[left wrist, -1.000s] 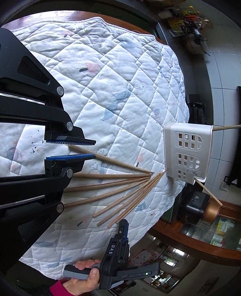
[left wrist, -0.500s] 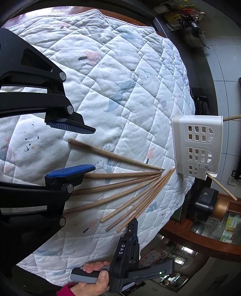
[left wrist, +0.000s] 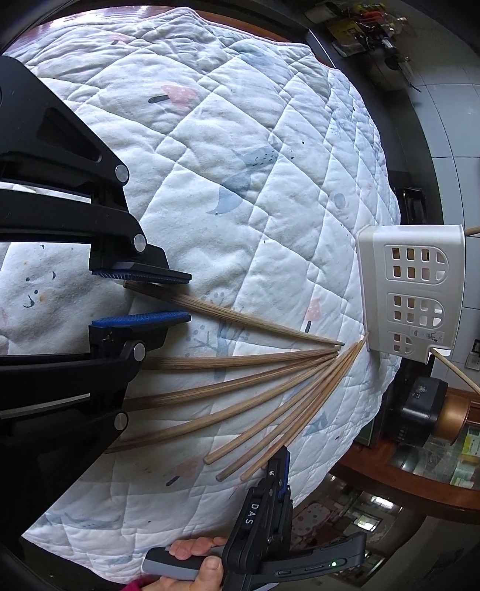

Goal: Organize utensils
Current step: 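Return the left tool to the chopsticks and grasp one while the right tool grasps another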

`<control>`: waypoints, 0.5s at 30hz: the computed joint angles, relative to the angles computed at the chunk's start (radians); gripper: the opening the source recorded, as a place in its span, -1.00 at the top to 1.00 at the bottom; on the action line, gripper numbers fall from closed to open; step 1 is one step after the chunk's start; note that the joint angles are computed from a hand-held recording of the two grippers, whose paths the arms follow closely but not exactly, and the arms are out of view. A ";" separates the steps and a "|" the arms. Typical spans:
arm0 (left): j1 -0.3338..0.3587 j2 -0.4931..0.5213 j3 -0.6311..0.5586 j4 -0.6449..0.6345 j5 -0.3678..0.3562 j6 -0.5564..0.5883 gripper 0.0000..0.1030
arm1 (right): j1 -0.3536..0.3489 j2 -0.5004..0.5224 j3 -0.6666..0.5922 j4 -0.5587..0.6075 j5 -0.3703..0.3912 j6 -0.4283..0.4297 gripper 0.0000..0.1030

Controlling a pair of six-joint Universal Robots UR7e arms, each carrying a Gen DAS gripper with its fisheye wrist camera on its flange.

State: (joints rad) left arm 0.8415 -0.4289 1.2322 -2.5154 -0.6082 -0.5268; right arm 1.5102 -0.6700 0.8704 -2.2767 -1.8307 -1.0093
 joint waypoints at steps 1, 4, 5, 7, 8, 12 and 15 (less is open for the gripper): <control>-0.001 0.005 -0.009 0.016 0.010 -0.002 0.77 | 0.000 0.000 0.001 -0.003 0.001 0.000 0.81; -0.009 0.019 -0.030 0.066 0.047 -0.012 0.79 | 0.000 -0.004 0.009 -0.014 0.003 0.001 0.86; -0.011 0.021 -0.035 0.077 0.051 -0.018 0.81 | -0.001 -0.006 0.008 -0.010 0.005 0.005 0.86; -0.010 0.017 -0.032 0.064 0.038 -0.019 0.87 | -0.002 -0.010 0.010 -0.010 0.008 0.006 0.86; -0.010 0.016 -0.031 0.058 0.034 -0.020 0.88 | -0.002 -0.013 0.012 -0.012 0.009 0.006 0.86; -0.015 0.009 -0.022 0.031 0.031 -0.014 0.89 | -0.004 -0.033 0.024 -0.018 0.030 0.010 0.86; -0.023 -0.001 -0.009 -0.004 0.033 -0.005 0.89 | -0.003 -0.053 0.035 -0.025 0.055 0.011 0.86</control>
State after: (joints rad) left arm 0.8186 -0.4296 1.2236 -2.5190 -0.5750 -0.5318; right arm 1.5072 -0.7233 0.9058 -2.3016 -1.7754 -0.9980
